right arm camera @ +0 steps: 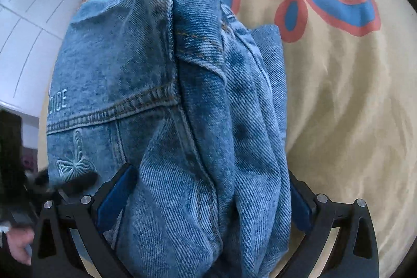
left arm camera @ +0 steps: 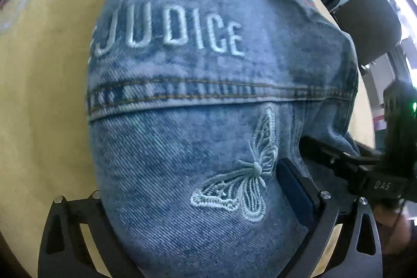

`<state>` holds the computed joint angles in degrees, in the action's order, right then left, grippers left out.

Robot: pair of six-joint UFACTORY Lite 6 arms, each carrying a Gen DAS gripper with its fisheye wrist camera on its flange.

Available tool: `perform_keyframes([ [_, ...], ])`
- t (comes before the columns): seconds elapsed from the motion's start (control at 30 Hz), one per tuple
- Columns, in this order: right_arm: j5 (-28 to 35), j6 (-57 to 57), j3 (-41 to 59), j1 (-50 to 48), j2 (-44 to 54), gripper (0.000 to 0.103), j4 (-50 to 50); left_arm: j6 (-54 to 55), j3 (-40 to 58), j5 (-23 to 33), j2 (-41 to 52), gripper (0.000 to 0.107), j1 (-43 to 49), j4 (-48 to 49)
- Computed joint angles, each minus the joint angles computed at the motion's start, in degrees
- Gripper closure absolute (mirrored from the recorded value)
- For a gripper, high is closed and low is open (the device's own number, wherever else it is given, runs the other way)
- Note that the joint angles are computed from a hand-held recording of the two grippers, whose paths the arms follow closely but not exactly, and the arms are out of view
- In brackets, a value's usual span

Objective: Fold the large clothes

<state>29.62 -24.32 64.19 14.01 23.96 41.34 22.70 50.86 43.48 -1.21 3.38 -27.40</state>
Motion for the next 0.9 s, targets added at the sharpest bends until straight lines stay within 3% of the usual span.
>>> perform_keyframes([
  [0.17, 1.0, 2.1, 1.7, 0.8, 0.0, 0.004, -0.9, 5.1, 0.2, 3.7, -0.2, 0.018, 3.8, -3.0],
  [0.27, 2.1, 1.0, 0.7, -0.5, -2.0, 0.018, -0.4, 7.8, 4.4, 6.4, 2.5, 0.027, 6.3, -2.7],
  [0.43, 4.6, -1.0, -1.8, -3.2, -7.1, 0.066, 0.3, 11.0, 6.2, 10.7, 0.7, 0.052, 8.9, -2.9],
  [0.5, 5.4, -0.9, -2.3, -2.8, -9.8, 0.075, 0.2, 13.4, 6.4, 12.8, -1.1, 0.058, 11.0, -2.7],
  [0.67, 4.9, 12.1, 0.2, 5.0, -15.6, 0.078, -13.3, 21.9, 8.3, 21.2, -5.5, 0.064, 21.4, -4.2],
  [0.9, 3.8, 19.0, 3.9, 15.1, -17.4, 0.079, -14.5, 36.7, 15.9, 33.7, -7.3, 0.065, 41.8, -2.8],
])
